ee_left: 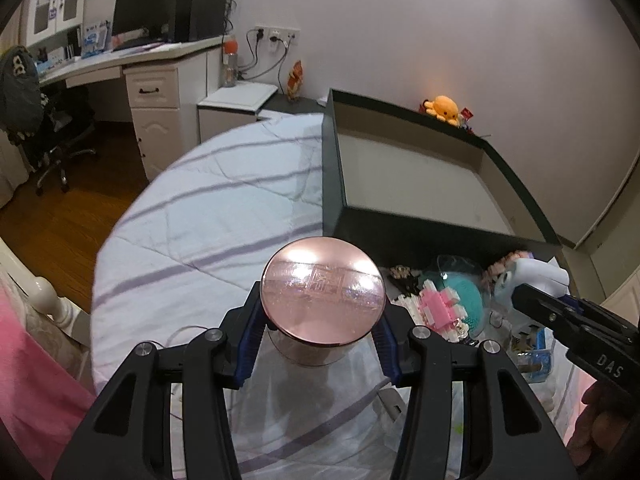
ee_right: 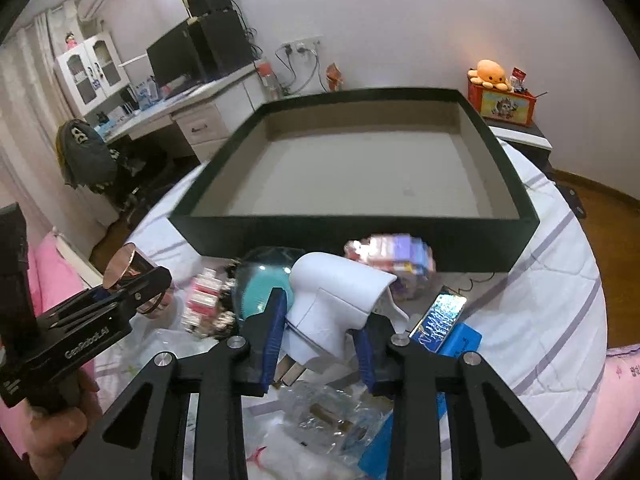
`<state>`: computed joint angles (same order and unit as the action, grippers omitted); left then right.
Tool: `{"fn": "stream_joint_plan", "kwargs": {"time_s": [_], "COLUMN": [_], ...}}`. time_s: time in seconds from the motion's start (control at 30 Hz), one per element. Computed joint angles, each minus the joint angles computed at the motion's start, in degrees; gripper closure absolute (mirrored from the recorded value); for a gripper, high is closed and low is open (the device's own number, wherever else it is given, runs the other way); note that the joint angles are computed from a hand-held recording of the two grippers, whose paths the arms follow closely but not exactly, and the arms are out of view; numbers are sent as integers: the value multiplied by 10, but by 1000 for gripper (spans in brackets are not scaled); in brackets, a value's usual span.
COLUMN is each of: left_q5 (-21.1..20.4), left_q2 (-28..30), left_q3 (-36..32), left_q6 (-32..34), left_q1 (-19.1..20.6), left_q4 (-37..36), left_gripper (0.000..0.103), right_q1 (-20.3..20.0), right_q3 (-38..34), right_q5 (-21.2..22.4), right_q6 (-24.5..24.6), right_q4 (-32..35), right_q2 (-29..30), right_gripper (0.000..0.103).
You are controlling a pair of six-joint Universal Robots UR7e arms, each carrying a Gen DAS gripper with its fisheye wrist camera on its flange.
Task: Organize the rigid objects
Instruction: 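Carry the jar and hair dryer into the dark box and release both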
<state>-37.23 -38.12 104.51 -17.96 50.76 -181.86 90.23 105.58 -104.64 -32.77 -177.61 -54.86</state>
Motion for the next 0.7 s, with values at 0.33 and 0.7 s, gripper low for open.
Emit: {"fn": "stream_joint_plan", "kwargs": {"time_s": [0.33, 0.7], "left_q5": [-1, -30], "left_q2": [-11, 82], "left_q3": [-29, -238], "left_q6": [53, 124], "left_q1": [-23, 2], "left_q4": [-14, 84], "left_gripper": [54, 54], "right_q1": [15, 25], "right_q3": [2, -141], "right_q5": [52, 16], "right_q6": [-7, -23], "right_q4": [11, 61], "right_q2": [-35, 39], "right_gripper": [70, 70]}}
